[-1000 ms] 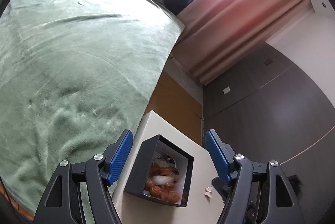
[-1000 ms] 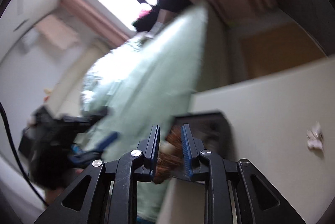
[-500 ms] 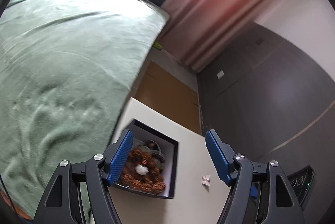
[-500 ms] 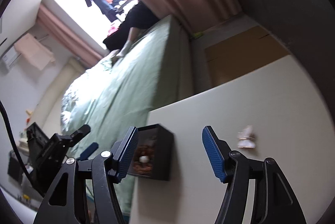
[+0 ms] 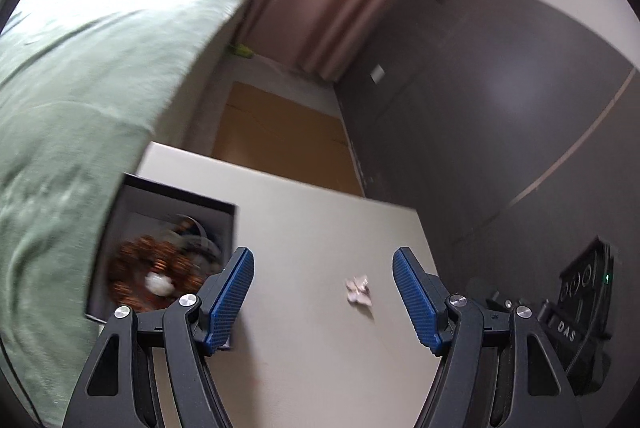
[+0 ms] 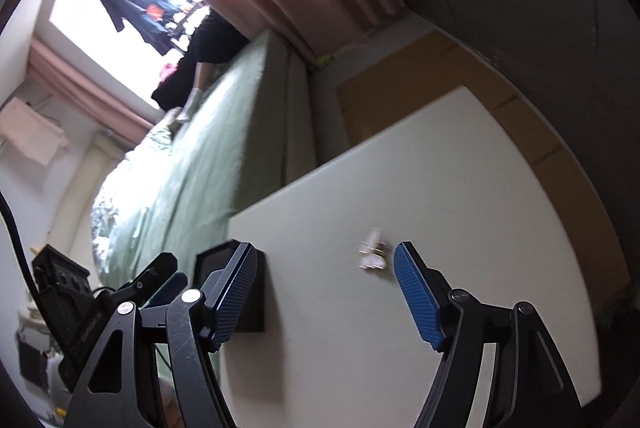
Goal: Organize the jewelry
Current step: 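Move both open grippers to the white butterfly brooch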
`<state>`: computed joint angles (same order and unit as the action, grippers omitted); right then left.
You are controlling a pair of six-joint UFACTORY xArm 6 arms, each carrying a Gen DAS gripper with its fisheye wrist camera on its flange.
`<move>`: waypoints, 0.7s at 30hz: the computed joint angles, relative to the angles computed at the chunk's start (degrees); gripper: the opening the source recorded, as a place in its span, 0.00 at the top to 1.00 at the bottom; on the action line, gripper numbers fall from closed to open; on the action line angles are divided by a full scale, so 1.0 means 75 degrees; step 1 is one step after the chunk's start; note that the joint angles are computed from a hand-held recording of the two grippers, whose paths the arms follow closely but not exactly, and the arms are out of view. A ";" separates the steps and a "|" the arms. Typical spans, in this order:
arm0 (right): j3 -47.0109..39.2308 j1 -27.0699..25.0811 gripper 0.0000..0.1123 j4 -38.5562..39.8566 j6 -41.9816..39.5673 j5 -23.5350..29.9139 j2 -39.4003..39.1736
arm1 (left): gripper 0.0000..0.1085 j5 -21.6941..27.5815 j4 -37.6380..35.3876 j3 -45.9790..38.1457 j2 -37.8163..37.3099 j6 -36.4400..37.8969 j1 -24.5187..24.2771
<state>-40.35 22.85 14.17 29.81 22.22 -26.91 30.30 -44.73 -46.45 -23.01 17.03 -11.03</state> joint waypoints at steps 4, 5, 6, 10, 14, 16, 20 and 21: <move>0.0098 -0.0303 0.36 0.0418 -0.0388 0.0365 -0.0189 | 0.33 0.0004 0.0784 -0.0116 0.0222 -0.0315 -0.0421; 0.0110 -0.0376 0.36 0.0554 -0.0492 0.0418 -0.0225 | 0.33 -0.0010 0.0920 -0.0139 0.0288 -0.0297 -0.0556; 0.0118 -0.0426 0.36 0.0658 -0.0562 0.0443 -0.0240 | 0.33 0.0019 0.1110 -0.0187 0.0378 -0.0339 -0.0672; 0.0238 -0.0729 0.36 0.1144 -0.0762 0.0674 -0.0396 | 0.33 0.0349 0.1666 -0.0443 0.0771 -0.0714 -0.1011; 0.0291 -0.1040 0.36 0.1319 -0.0992 0.0958 -0.0524 | 0.35 0.0649 0.2346 -0.0934 0.1292 -0.1327 -0.1268; 0.0355 -0.1236 0.36 0.1348 -0.1106 0.1098 -0.0674 | 0.40 0.0837 0.2817 -0.1278 0.1636 -0.1786 -0.1395; 0.0503 -0.1575 0.36 0.1657 -0.1347 0.1276 -0.0946 | 0.46 0.1153 0.3459 -0.1901 0.2256 -0.2359 -0.1612; 0.0535 -0.1648 0.36 0.1648 -0.1348 0.1325 -0.1011 | 0.48 0.1234 0.3582 -0.2035 0.2375 -0.2448 -0.1644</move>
<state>-36.34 10.49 26.53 19.70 32.15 -34.49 39.56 -17.87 -61.71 -5.20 -1.34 -23.36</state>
